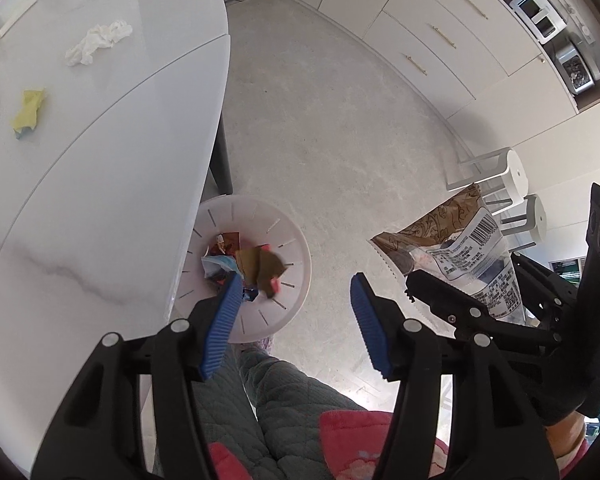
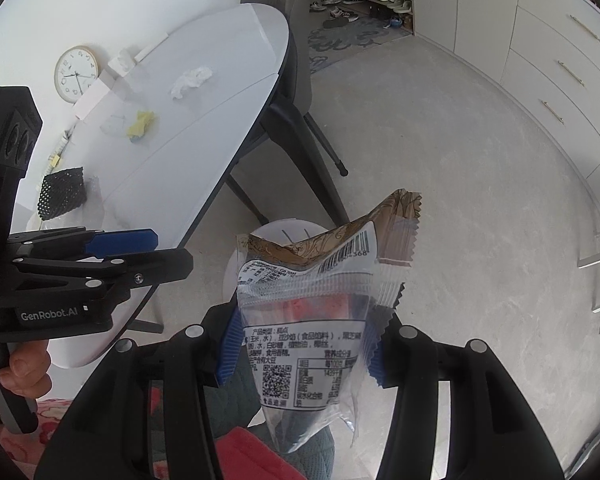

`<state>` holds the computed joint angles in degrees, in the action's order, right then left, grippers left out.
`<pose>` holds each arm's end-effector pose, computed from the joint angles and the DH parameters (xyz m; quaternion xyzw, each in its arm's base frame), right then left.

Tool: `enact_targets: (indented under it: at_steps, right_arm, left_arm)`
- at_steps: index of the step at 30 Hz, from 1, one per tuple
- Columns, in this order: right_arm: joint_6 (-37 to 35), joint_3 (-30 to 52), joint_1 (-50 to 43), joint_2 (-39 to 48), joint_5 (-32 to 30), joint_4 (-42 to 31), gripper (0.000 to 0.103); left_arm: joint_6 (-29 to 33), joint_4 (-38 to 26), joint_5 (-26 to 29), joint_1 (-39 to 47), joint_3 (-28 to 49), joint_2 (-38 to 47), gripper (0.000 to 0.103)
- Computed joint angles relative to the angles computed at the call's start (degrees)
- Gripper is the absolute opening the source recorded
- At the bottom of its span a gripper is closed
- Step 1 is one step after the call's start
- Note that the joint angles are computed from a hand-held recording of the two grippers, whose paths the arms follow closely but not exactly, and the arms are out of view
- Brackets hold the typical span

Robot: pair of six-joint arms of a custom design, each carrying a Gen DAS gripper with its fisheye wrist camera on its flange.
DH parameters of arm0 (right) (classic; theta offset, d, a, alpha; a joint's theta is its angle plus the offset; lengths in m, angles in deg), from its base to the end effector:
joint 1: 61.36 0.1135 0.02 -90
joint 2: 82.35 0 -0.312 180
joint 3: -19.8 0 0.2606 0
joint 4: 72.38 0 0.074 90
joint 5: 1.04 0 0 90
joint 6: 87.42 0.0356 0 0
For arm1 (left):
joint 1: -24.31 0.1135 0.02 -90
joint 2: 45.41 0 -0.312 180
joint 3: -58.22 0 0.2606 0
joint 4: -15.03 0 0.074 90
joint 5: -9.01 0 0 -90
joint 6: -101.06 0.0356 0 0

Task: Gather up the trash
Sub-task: 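Carry both items over the bin and open both grippers to drop them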

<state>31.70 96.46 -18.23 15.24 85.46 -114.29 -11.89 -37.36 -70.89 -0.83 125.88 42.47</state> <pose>0.2573 0.2440 0.2322 -0.1256 0.9635 0.1623 0.1721 0.2559 -0.1270 0.2312 0.0321 0.9842 -0.1408 0.1021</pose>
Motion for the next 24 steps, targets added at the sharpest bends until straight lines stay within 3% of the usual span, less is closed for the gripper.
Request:
enact_targets:
  at_steps: [9, 19, 24]
  right_arm:
    - [-0.36, -0.09, -0.3, 1.33, -0.92, 0.63, 0.051]
    - [-2.57, 3.35, 1.49, 8.41, -2.89, 1.89, 0.051]
    - [-3.42, 5.69, 2.87, 12.34, -3.54, 1.79, 0.062]
  left_arm:
    - [0.19, -1.82, -1.03, 1.78, 0.34, -2.66, 0.056]
    - [1.92, -5.77, -5.59, 9.17, -0.43, -11.98, 0.071]
    - [2.48, -7.19, -5.65, 13.29, -1.29, -14.47, 0.071]
